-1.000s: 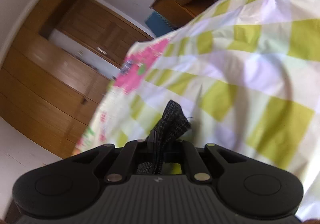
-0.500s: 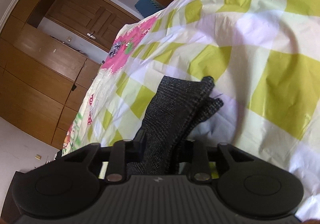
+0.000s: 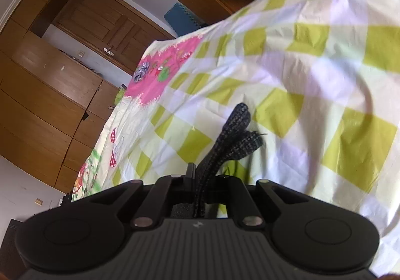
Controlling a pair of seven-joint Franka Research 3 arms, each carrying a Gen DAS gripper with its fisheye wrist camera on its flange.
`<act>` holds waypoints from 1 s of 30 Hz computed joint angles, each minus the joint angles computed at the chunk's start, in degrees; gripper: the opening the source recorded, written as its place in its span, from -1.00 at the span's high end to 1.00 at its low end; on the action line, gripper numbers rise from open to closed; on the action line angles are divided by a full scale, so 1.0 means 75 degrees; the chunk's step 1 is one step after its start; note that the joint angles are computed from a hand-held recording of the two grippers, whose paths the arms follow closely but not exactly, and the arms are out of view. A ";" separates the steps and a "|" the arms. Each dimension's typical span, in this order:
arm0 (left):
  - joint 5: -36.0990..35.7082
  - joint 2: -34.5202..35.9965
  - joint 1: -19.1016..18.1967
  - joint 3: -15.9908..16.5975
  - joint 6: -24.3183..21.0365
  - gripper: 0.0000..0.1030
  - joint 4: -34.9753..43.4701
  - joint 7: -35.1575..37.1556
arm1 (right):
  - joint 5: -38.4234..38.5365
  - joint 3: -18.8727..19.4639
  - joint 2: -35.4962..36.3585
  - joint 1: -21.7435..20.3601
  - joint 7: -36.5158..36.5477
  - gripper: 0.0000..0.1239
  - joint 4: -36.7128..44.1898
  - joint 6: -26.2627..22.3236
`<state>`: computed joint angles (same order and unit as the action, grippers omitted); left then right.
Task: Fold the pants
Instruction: 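Lift the leg hem with the right gripper and fold it toward the waistband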
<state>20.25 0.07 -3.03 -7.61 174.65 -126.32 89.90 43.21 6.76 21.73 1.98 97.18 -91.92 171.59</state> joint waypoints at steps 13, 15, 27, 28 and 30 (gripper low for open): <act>-0.4122 -0.1179 -0.0683 0.0676 -0.0628 -0.26 -0.1049 0.3945 | -0.4072 -0.1625 -0.0171 0.1222 0.2881 0.89 0.0266 -0.0867; -0.4113 -0.1230 -0.0843 0.0749 0.0220 -0.31 -0.1237 0.4065 | -0.3783 -0.1315 -0.0278 0.1027 0.2737 0.89 0.0130 -0.0658; -0.6364 -0.0678 0.0117 -0.0032 0.0656 -0.37 -0.1035 0.4209 | -0.2546 0.0665 0.0439 0.1395 -0.0982 0.89 0.2573 -0.1462; -0.5309 -0.0764 0.0784 -0.0457 0.0877 -0.37 -0.1253 0.3245 | -0.2497 0.0773 0.0651 0.1566 -0.1244 0.89 0.2956 -0.1713; -0.3075 -0.0908 0.2102 -0.1147 0.1215 -0.37 -0.1587 0.1133 | -0.2557 0.0897 0.1208 0.2013 -0.1678 0.89 0.3864 -0.2382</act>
